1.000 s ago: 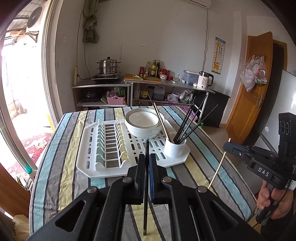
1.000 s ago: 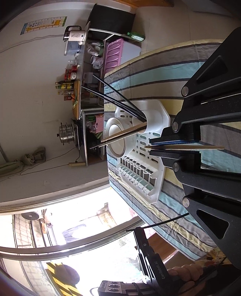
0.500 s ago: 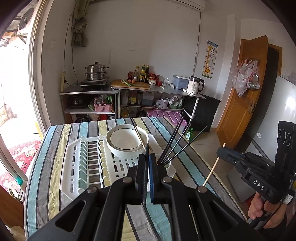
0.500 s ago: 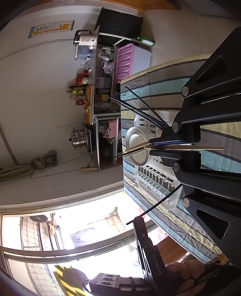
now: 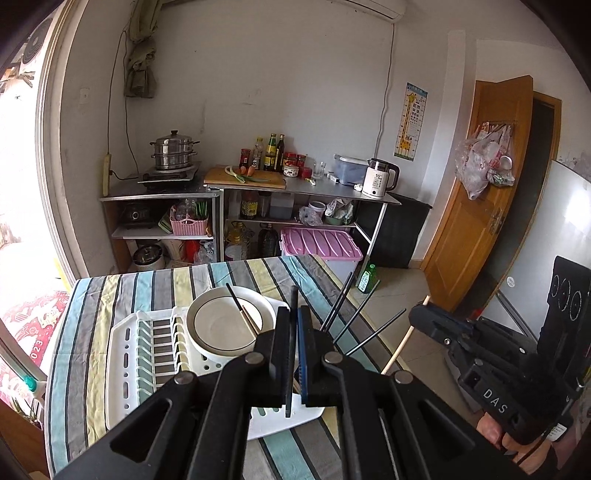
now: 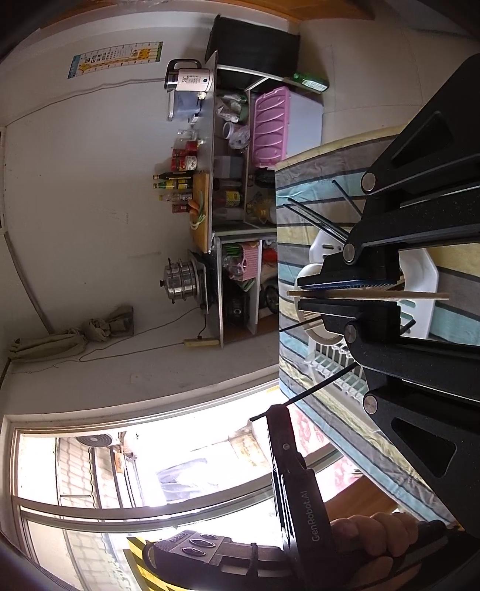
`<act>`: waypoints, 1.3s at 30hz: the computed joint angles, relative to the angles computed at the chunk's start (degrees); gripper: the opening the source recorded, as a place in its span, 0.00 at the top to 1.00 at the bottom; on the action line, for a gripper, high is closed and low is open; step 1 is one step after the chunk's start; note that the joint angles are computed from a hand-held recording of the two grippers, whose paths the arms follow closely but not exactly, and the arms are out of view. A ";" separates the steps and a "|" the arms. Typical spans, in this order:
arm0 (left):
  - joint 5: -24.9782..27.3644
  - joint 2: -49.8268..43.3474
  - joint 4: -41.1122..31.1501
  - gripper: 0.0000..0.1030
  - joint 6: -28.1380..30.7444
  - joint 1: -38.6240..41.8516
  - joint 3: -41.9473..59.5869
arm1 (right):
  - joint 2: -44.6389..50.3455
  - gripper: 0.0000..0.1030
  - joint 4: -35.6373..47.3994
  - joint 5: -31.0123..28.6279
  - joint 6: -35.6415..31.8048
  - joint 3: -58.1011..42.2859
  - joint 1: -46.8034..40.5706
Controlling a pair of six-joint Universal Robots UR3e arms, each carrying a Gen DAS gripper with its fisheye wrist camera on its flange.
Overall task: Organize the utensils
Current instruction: 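Carry both chopsticks up to the white cup and lower them in, then open both tools to release the chopsticks into the white cup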
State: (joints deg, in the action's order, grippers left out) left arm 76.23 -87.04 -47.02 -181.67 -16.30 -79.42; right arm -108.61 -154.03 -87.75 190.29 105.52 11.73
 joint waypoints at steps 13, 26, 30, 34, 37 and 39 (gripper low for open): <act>-1.86 -10.02 0.25 0.96 -0.32 -0.25 10.20 | 7.06 0.96 -4.93 1.90 0.89 -2.96 -3.01; -3.91 -12.28 1.72 0.96 -0.59 1.30 7.19 | 13.41 0.96 -7.51 0.71 0.61 -4.18 -2.69; -3.86 -12.39 2.37 0.96 -0.66 1.44 5.65 | 14.49 0.96 -8.28 0.11 0.74 -3.46 -2.25; -4.11 -12.16 2.93 0.96 -0.59 1.89 3.96 | 15.15 0.96 -8.68 0.09 0.67 -2.93 -2.36; -4.11 -11.58 4.03 0.96 -0.75 2.28 2.52 | 15.45 0.96 -9.10 0.31 0.79 -1.52 -2.64; -3.93 -11.11 4.62 0.96 -0.84 2.46 1.63 | 15.65 0.96 -9.66 0.45 1.15 -0.24 -2.83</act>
State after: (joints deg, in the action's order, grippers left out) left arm 72.31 -98.14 -42.40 -182.51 -13.83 -77.79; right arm -92.96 -163.69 -87.30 191.44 105.28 8.90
